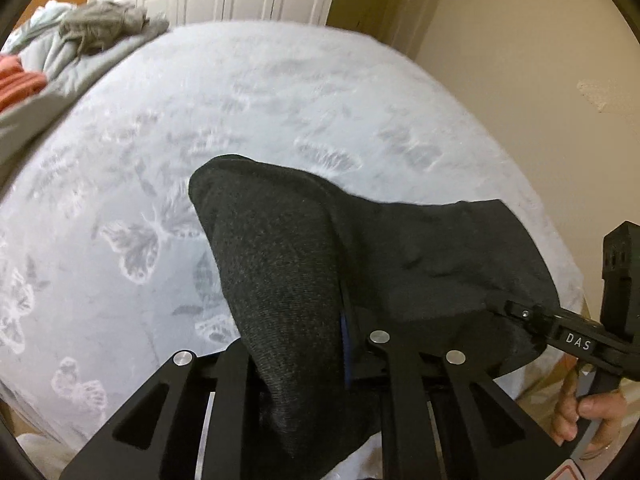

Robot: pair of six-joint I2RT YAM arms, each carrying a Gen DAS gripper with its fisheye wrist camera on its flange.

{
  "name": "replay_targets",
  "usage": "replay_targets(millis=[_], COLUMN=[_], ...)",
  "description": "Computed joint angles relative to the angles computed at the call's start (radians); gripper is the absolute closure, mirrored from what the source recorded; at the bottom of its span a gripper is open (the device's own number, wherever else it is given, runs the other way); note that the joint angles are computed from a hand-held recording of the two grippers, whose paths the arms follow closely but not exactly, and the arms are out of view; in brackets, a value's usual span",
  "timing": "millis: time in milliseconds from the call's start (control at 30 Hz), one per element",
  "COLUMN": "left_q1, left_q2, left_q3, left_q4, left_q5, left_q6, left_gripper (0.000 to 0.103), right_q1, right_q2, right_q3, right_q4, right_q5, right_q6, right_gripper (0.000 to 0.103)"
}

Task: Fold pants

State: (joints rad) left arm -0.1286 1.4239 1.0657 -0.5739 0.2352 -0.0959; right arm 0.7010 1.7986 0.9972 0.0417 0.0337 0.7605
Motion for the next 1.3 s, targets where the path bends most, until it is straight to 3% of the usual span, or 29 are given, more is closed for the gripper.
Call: replay_targets(millis=[300, 600, 767, 1000, 1300], left_q1=[0.013, 0.046, 0.072, 0.054, 0.041], left_q2=[-0.194, -0.227, -0.191, -0.101, 0.16], left_q3=[0.056, 0.268, 0.394, 0.554, 0.864], left_q4=[-0.109, -0.149, -0.126, -0.078, -0.064], left_q5=[-0.008, -0.026, -0.026, -0.107, -0.186], left_q6=[0.035, 0.089, 0.095, 0.137, 0.166], left_gripper=[0.09, 0.09, 0.09, 0.089, 0.089], right_q1=[0.084, 0.098, 0.08, 0.035, -0.062], right_q2=[-0.209, -0.269, -0.251, -0.182, 0.038], right_q3=[-0.033, 0.099, 0.226, 0.408, 0.743], right_q4=[-0.021, -0.04, -0.061, -0.086, -0.171], right_q5=[0.133, 0.205, 0.207, 0.184, 0.092], right_q6=[-0.022, -0.142, -0.239, -0.34, -0.368], right_gripper=[0.074, 0.074, 0.074, 0.074, 0.073])
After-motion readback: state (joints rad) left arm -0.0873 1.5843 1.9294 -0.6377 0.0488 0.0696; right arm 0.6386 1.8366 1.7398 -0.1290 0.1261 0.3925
